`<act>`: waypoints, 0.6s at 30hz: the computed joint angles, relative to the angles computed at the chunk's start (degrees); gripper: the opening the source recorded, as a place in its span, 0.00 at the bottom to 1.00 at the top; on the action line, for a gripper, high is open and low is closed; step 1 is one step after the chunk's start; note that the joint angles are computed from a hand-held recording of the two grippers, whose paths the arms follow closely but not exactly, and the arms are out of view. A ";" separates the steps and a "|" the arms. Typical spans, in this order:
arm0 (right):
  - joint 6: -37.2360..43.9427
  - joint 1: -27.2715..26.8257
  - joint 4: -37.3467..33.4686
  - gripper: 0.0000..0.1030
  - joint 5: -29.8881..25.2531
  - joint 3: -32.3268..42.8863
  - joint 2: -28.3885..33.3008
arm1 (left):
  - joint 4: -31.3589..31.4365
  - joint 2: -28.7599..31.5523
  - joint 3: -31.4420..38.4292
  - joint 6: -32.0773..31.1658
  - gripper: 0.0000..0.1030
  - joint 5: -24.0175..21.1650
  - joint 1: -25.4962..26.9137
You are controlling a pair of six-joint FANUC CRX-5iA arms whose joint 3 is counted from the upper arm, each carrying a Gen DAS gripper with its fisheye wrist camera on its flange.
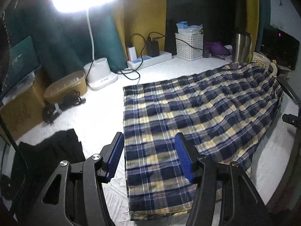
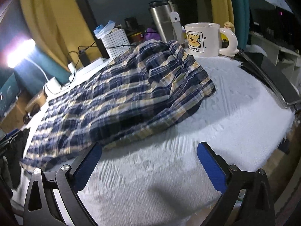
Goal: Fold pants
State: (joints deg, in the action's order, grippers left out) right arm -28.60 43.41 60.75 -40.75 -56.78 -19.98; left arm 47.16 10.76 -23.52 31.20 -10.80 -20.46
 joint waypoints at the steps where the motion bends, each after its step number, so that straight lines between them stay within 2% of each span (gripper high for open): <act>1: -0.34 -1.18 0.39 0.99 1.36 -0.16 -0.27 | -1.29 0.10 0.70 1.38 0.54 -0.80 0.24; 7: 1.41 -7.61 -0.42 0.99 8.49 0.28 -0.69 | -12.40 2.51 7.06 14.42 0.54 -7.51 1.67; 10: 1.58 -10.22 0.21 0.99 10.61 0.68 0.07 | -13.48 3.04 8.48 15.40 0.54 -8.63 1.39; 14: 4.61 -11.59 -1.68 0.99 11.13 2.52 1.92 | -18.15 4.81 12.22 19.34 0.54 -11.41 1.52; 18: 6.90 -13.52 -2.56 0.99 12.16 4.33 4.20 | -20.12 7.24 15.65 22.49 0.54 -13.68 1.96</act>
